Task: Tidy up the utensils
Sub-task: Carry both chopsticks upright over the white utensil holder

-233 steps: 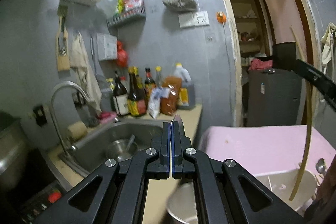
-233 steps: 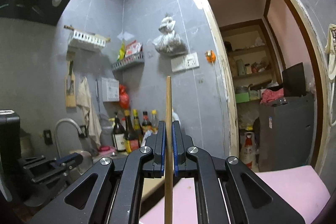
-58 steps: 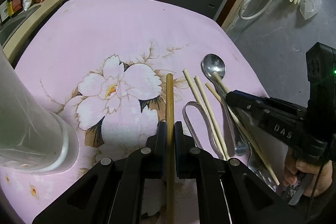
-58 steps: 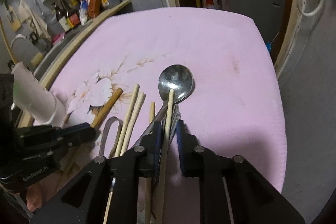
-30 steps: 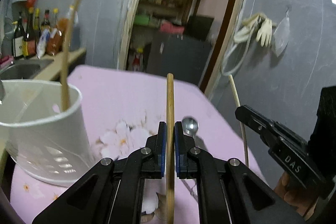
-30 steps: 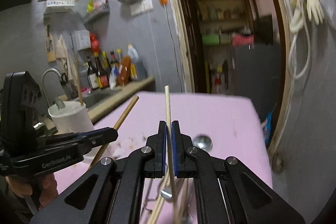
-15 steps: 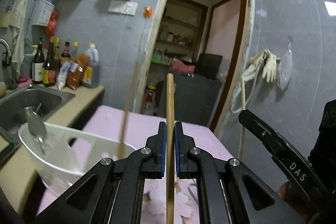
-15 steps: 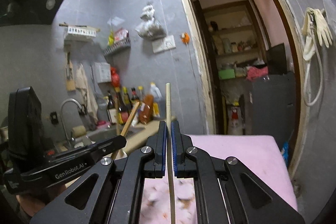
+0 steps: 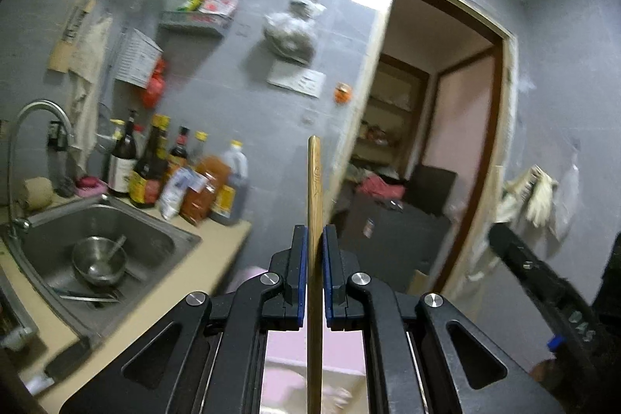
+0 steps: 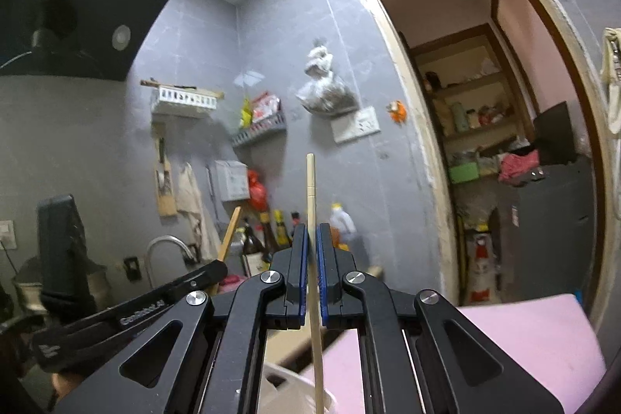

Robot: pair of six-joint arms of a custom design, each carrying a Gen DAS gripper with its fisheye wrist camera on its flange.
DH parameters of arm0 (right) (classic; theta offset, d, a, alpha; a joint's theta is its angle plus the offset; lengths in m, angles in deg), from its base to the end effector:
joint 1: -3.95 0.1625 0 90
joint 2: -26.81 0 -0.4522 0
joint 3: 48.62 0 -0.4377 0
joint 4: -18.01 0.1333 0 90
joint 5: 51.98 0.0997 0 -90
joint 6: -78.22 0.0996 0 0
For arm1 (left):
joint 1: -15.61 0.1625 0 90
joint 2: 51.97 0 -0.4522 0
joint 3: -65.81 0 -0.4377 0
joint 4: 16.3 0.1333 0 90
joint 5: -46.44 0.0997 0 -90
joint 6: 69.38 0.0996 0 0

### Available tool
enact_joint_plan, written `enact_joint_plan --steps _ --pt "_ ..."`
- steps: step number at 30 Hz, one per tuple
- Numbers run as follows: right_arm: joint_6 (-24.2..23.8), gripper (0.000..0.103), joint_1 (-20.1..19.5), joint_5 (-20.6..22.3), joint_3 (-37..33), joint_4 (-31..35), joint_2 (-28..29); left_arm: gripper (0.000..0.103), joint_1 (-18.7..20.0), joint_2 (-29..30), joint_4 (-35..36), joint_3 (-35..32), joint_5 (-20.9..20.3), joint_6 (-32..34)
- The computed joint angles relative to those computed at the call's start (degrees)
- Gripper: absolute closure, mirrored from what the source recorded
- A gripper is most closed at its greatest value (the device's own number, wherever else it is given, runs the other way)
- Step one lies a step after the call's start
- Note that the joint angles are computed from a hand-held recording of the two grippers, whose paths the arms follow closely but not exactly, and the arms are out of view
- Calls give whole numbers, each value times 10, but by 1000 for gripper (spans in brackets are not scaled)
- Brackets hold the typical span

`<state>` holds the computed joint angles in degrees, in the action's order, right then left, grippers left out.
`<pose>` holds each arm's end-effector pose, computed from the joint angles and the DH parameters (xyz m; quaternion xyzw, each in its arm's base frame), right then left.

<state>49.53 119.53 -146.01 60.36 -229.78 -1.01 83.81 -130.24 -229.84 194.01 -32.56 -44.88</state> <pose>0.3673 -0.4749 0.0151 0.3382 -0.7078 0.6186 0.0444 -0.0426 -0.5167 0.3384 0.2605 0.7554 -0.5944 0.0908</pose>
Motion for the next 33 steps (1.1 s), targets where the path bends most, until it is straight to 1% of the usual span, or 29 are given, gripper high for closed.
enact_joint_plan --steps 3,6,9,13,17,21,27,33 --pt "-18 100 4 -4 -41 -1 27 98 24 13 -5 -28 -5 -1" --pt "-18 100 2 -9 -69 3 48 98 49 33 -15 -52 -21 -7" --pt "-21 100 -6 -12 -82 0 64 98 68 51 -29 -66 -35 -12" --pt "-33 100 -15 -10 -87 0 77 98 79 71 -73 -66 -47 -6" --pt "-33 100 -21 -15 -84 9 82 98 81 74 -92 -62 -57 -11" --pt "-24 100 -26 -13 -76 13 79 98 77 61 -72 -62 -55 -15" --pt "-17 100 -26 -7 -74 9 77 98 73 53 -62 -73 -67 -26" --pt "-13 100 -27 -5 -73 -2 81 98 67 60 -68 -97 -67 -40"
